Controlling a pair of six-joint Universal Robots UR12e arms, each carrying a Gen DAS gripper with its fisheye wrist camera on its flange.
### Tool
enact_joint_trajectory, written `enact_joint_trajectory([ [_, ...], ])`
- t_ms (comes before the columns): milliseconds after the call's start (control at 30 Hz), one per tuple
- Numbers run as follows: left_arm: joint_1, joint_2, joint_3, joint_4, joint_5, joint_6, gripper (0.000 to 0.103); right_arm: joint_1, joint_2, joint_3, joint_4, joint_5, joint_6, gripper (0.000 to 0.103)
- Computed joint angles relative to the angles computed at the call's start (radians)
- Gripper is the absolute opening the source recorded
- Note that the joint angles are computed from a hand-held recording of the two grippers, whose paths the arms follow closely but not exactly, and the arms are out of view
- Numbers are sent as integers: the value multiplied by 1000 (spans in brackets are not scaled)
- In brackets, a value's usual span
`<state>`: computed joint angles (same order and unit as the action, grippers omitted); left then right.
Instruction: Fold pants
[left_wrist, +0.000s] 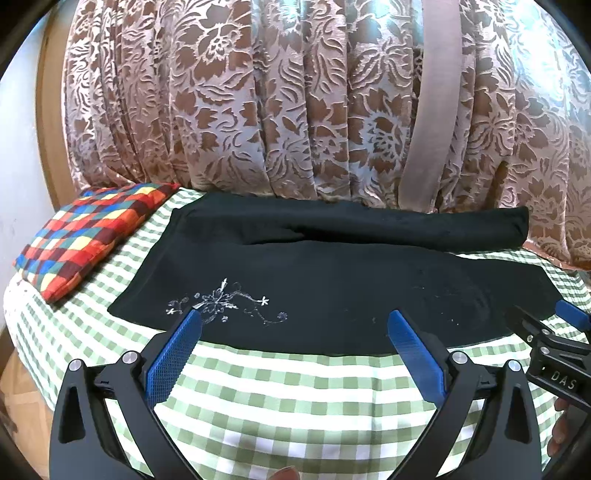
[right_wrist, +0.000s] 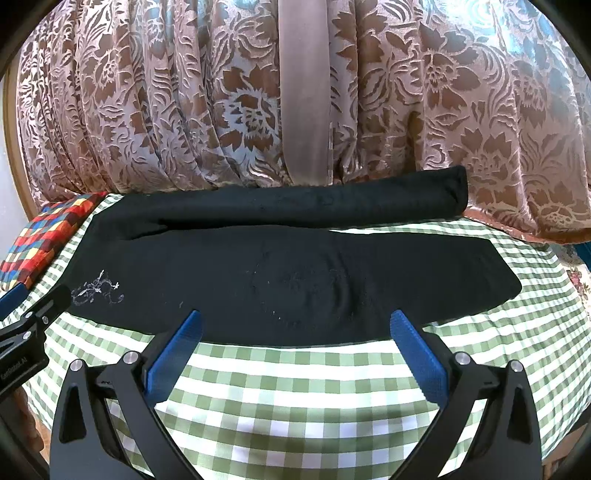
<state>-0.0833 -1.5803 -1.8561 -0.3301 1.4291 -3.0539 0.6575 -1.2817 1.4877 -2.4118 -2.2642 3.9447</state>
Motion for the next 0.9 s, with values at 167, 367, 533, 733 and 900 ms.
enact_joint_trajectory([
  [167,4,1,-2,1,1,-1,100,0,-2,7,-23,4,-4,101],
  [367,5,0,-3,4,5,-4,100,-1,-4,11,-21,6,4,101],
  [533,6,-2,0,-1,10,-4,100,-5,-9,19,-19,6,17,101],
  [733,6,-3,1,-1,15,-2,100,-9,-14,29,-24,10,19,101],
  [900,5,-4,3,-3,19,-1,100,-12,-15,32,-20,17,20,101],
])
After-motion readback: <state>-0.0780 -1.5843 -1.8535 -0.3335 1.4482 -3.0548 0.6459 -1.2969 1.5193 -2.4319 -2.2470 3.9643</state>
